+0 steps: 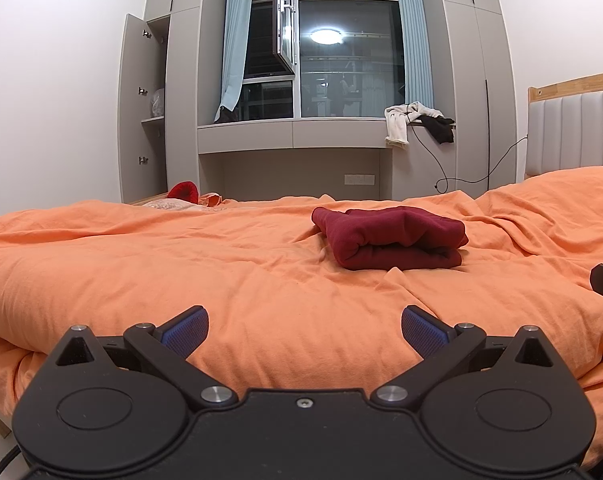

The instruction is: Fold small clothes

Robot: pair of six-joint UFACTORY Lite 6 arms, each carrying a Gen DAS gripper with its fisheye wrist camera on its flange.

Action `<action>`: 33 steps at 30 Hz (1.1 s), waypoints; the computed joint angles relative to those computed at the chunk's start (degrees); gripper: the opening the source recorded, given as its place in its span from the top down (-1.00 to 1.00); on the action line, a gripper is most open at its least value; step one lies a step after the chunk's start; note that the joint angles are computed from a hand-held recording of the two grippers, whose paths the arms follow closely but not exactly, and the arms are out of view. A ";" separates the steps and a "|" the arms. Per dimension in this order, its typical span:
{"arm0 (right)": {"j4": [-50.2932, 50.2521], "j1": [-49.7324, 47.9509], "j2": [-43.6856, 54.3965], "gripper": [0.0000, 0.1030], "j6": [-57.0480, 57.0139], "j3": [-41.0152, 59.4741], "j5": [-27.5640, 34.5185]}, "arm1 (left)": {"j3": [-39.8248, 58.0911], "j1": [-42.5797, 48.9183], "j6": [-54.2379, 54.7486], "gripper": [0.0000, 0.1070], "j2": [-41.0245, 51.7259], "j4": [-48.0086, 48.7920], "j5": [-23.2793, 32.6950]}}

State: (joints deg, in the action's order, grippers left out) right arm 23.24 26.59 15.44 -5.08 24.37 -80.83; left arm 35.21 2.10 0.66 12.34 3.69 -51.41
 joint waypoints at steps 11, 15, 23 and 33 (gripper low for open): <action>0.13 0.10 -0.19 -1.00 -0.04 -0.12 0.03 | -0.02 0.06 0.00 -0.92 -0.06 0.06 0.04; -0.30 -0.36 0.67 -1.00 0.32 0.34 -0.44 | -0.03 0.08 -0.02 -0.92 -0.18 0.06 0.22; -0.91 -0.89 1.46 -1.00 0.57 0.31 -1.13 | -0.06 0.16 0.04 -0.92 -0.26 0.16 0.22; -1.92 -1.99 2.05 -1.00 0.91 0.37 -1.87 | 0.02 0.19 -0.09 -0.92 -0.20 0.24 0.43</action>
State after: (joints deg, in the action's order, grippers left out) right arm 21.32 24.60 17.49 -4.17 24.74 -82.70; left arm 35.23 2.28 0.57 12.14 3.93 -50.98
